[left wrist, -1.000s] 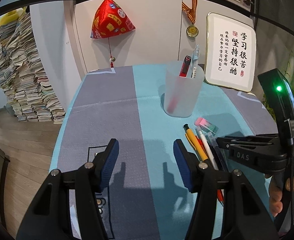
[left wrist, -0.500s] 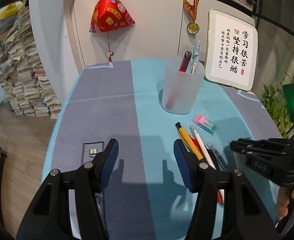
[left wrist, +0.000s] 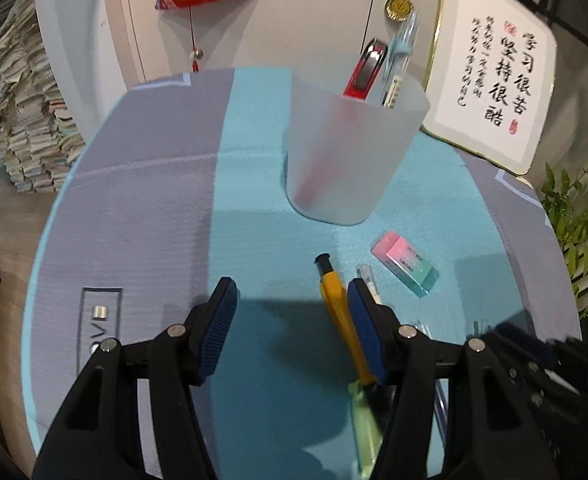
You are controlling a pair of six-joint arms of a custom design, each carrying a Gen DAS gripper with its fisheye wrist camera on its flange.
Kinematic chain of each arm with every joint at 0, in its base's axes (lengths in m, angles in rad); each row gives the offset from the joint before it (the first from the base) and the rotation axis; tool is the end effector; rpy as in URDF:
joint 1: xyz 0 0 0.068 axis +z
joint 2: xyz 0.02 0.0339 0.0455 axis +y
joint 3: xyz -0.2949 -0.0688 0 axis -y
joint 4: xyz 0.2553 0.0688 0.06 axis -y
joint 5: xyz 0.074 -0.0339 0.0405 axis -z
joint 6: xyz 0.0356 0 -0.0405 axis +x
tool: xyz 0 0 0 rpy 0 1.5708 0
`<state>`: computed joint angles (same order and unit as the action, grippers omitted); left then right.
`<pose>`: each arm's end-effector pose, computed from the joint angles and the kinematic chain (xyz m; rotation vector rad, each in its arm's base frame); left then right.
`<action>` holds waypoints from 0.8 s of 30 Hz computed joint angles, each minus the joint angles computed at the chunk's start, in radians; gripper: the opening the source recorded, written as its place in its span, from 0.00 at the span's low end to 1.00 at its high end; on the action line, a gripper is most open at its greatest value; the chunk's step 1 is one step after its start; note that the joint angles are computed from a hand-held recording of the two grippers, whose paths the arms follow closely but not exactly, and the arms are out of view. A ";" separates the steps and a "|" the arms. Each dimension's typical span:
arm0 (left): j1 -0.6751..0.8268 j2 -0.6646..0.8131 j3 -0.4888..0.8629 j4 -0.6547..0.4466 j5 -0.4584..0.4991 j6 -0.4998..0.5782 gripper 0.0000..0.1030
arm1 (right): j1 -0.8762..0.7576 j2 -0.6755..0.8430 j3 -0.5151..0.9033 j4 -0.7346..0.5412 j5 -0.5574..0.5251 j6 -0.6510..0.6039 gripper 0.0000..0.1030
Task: Organize stationery
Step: 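Grasp the yellow pen with the left gripper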
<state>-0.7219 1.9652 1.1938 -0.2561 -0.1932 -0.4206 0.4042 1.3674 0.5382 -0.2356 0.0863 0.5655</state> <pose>0.3156 -0.2688 0.1575 0.3181 2.5588 -0.1781 0.2128 0.0877 0.1588 0.2426 2.6353 0.2178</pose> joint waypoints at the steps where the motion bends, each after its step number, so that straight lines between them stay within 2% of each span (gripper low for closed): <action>1: 0.000 0.011 0.013 -0.011 0.005 -0.005 0.54 | -0.004 -0.001 -0.004 0.010 -0.007 -0.002 0.13; 4: 0.001 0.051 0.055 -0.044 0.022 -0.018 0.54 | -0.010 -0.018 -0.015 0.015 -0.023 -0.006 0.13; 7: -0.010 0.066 0.063 -0.035 -0.011 -0.017 0.51 | -0.013 -0.022 -0.018 0.010 -0.036 -0.010 0.13; 8: -0.014 0.066 0.060 -0.025 -0.025 -0.014 0.36 | -0.014 -0.019 -0.018 0.009 -0.041 -0.009 0.13; 9: -0.017 0.065 0.058 -0.020 -0.041 -0.008 0.16 | -0.015 -0.018 -0.018 0.008 -0.045 -0.008 0.13; 10: -0.017 0.066 0.058 -0.019 -0.043 -0.006 0.14 | -0.015 -0.011 -0.016 0.008 -0.052 -0.007 0.13; 11: -0.010 0.059 0.049 -0.010 -0.022 -0.007 0.08 | -0.013 -0.006 -0.015 0.008 -0.052 -0.008 0.13; 14: 0.017 -0.007 -0.031 0.049 0.056 -0.011 0.08 | 0.020 0.015 0.000 0.009 -0.003 -0.006 0.14; 17: 0.018 -0.103 -0.123 0.100 0.039 0.009 0.08 | 0.030 0.023 0.004 0.018 0.004 -0.001 0.13; 18: 0.022 -0.148 -0.160 0.112 0.039 0.018 0.08 | 0.017 0.015 -0.004 0.031 -0.024 0.003 0.08; 20: 0.027 -0.215 -0.210 0.124 0.038 0.024 0.08 | 0.000 -0.010 -0.016 0.046 -0.060 0.012 0.06; 24: 0.047 -0.339 -0.284 0.132 0.059 0.021 0.08 | 0.015 -0.095 -0.019 0.021 -0.037 0.029 0.05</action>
<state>-0.6753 1.6265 0.9099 -0.1238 -0.1342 -0.3998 0.4191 1.2723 0.5195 -0.2146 0.0488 0.5942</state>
